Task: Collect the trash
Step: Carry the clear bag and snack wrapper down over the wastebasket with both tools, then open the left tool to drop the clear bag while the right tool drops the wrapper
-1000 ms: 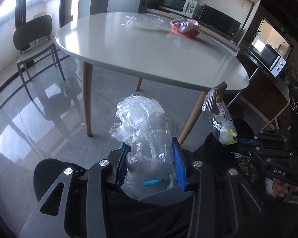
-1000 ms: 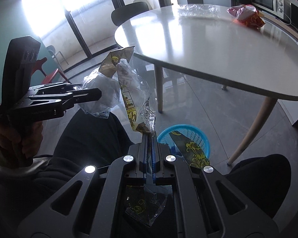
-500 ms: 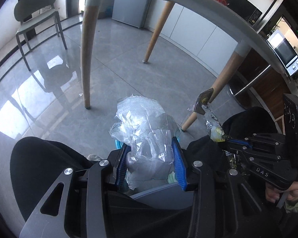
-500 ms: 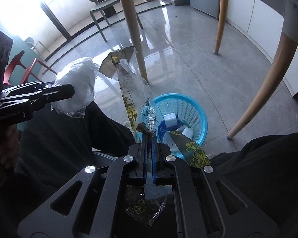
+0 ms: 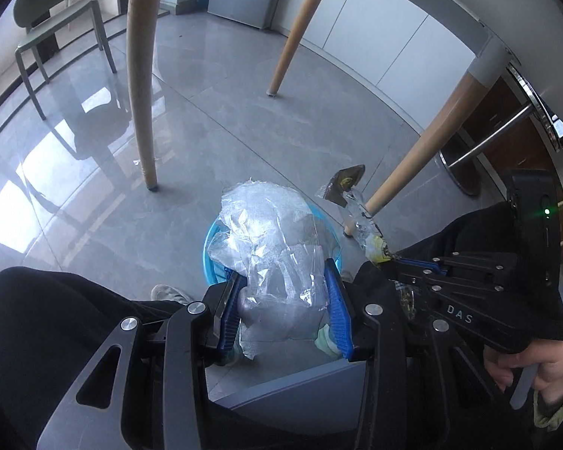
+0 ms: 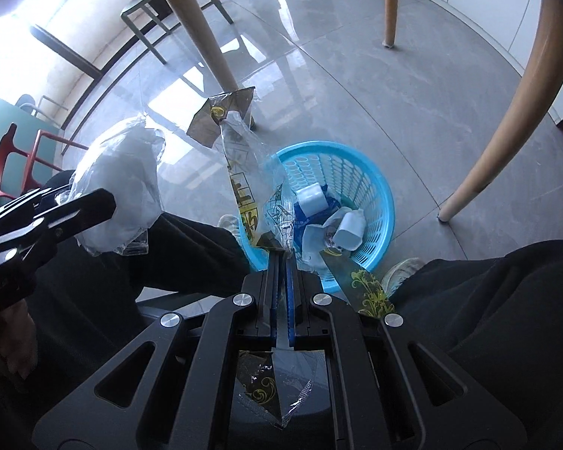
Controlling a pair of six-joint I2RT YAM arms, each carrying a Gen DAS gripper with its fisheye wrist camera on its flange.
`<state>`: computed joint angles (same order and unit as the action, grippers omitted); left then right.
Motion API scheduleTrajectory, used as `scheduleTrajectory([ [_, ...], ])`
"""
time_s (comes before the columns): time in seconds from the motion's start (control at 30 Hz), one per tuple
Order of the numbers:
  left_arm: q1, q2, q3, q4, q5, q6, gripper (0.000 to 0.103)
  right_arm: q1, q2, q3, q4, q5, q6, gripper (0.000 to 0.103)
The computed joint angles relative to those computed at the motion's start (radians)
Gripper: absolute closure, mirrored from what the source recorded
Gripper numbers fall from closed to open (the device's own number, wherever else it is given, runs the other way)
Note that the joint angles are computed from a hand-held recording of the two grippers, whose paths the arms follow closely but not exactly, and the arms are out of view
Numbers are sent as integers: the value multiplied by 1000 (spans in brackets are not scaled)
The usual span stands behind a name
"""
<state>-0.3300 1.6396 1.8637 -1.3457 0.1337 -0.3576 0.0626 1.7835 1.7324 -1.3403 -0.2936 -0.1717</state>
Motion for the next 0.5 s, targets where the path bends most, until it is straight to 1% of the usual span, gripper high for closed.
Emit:
scheduleTrajectory([
  [0.2, 8, 56, 19, 29, -15, 4, 63, 18, 75, 15, 48, 41, 57, 100],
  [0.33, 31, 92, -10, 67, 14, -29, 63, 14, 130, 17, 90, 79, 75, 100],
  [0.43, 40, 128, -15, 82, 45, -48, 63, 5, 201, 54, 74, 81, 100, 100],
  [0.5, 38, 155, -6, 92, 44, -48, 63, -3, 249, 89, 51, 65, 116, 100],
])
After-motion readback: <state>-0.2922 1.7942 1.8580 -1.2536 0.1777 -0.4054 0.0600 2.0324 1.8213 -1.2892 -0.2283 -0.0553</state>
